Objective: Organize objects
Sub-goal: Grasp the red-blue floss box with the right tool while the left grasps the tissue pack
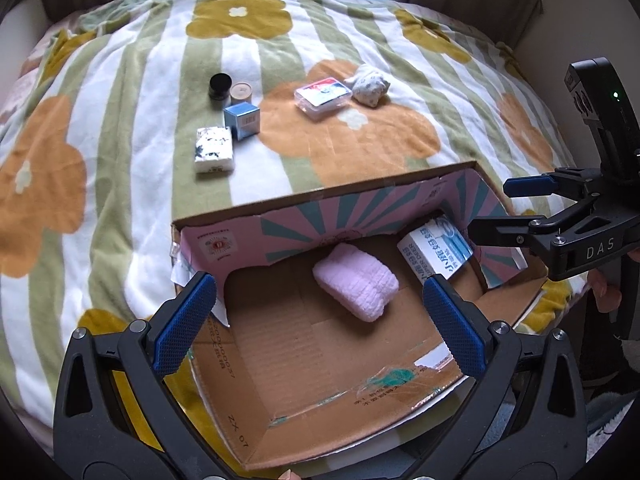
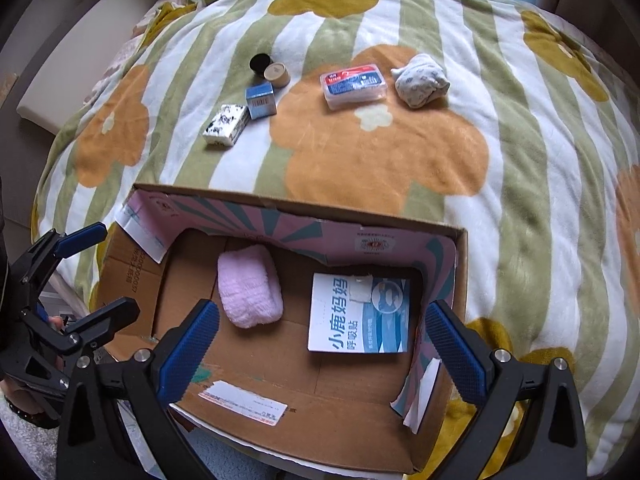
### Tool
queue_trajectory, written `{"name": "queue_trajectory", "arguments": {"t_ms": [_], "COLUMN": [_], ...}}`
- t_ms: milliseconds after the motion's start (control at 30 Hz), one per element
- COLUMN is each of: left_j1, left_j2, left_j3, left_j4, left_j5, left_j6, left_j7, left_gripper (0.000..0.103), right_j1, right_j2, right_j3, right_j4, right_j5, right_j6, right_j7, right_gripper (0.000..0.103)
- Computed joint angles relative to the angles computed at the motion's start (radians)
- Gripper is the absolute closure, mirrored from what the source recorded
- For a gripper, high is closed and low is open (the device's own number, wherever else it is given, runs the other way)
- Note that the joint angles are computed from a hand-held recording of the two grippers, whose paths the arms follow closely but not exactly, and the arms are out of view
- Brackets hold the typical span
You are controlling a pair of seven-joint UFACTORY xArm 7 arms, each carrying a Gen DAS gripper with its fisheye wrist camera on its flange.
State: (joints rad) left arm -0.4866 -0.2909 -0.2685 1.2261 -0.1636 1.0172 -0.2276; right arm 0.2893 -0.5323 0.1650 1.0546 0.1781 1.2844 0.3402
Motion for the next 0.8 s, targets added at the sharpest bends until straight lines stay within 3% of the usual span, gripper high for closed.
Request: {"name": "queue_trajectory", "arguments": {"t_ms": [233,367,800], "left_j1": [0.021,0.026,0.074], "left_j2": [0.029,0.064,0.336], "left_j3": [0.005,0.026,0.064], "left_j4": [0.056,0.119,0.453], "left_j5": [0.051,0.03,0.071], "left_j6": [0.009,0.025,0.101], "left_j7": [0.004,0.06,0.201], "left_gripper": [0.0,0.0,0.0], "right_j1": [-0.009,-0.017,-0.036], "right_j2": [0.028,0.053,0.286], "right_j3": [0.009,0.009,0.0], "right_j4": [0.047,0.093,0.339], "right_j5": [-0.025,-0.047,-0.154], "right_j6": [-0.022,-0.028,-0.089], "right_j7": [0.024,0.03,-0.079], "right_gripper": [0.0,0.0,0.0]}}
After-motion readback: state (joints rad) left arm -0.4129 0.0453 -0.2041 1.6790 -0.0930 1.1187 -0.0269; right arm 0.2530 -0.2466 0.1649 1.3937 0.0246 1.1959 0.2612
